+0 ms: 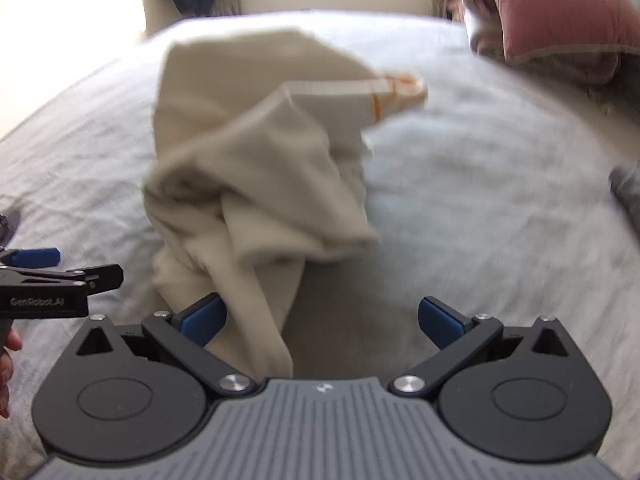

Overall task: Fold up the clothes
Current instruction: 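Grasp the sweatshirt edge with the right gripper while the left gripper grasps another edge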

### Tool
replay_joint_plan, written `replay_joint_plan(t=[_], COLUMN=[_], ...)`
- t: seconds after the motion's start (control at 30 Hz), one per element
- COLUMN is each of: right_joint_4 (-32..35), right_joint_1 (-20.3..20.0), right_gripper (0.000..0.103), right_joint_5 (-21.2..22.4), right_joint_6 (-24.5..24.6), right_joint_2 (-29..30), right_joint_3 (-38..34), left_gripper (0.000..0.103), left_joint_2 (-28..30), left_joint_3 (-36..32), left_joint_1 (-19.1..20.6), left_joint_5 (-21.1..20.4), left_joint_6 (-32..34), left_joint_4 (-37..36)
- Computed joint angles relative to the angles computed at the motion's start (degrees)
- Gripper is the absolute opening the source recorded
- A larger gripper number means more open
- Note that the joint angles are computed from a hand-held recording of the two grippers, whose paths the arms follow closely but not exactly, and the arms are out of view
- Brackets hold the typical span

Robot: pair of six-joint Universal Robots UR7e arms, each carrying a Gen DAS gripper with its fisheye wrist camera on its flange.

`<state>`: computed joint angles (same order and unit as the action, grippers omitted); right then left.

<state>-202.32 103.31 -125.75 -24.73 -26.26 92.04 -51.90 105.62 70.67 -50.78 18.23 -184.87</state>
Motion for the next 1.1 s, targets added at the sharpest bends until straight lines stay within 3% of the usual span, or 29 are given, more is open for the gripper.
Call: replay_joint_plan(t=[0.07,0.2,0.3,0.47,0.57,0.6,0.8,0.9,1.1], right_joint_4=[-5.1,-9.9,-10.8,-11.0,-12.2,-12.3,-12.2,-11.6,-11.2], right_joint_1=[0.2,0.2,0.1,-0.8,-1.4,-1.6,-1.9,-1.9,-1.6], right_gripper=[0.102,0.088,0.08,0.061,0.035,0.021,0.014,0.014,0.014], right_joint_5=[2.6,5.3,4.4,5.5,8.1,9.5,14.8,17.5,18.6], right_joint_6=[-2.4,-4.2,-5.5,-3.5,-2.6,-2.1,0.5,1.8,1.4], right_joint_2=[0.1,1.5,3.1,3.3,2.8,2.5,0.5,-1.1,-1.7], right_joint_3=[0.8,0.0,-2.5,-3.0,-2.1,-1.7,0.6,2.2,2.9], left_gripper=[0.102,0.101,0.097,0.088,0.087,0.086,0.077,0.067,0.025], left_joint_2=[-0.6,-0.4,-0.6,-1.3,-0.8,-0.5,1.2,2.0,3.4], left_joint_3=[-0.2,-0.9,-1.2,-1.5,-1.6,-1.5,-2.0,-2.2,-3.3], left_joint_1=[0.2,0.3,0.5,0.8,0.7,0.7,1.2,1.5,2.6], left_joint_5=[-1.4,-2.2,-3.6,-8.8,-11.4,-12.3,-17.2,-18.9,-22.2], left_joint_6=[-0.1,0.6,-0.9,-4.2,-4.6,-4.9,-8.2,-9.4,-13.6], left_joint_4=[0.1,-2.1,-1.2,2.6,2.9,2.5,0.6,-0.7,-2.2])
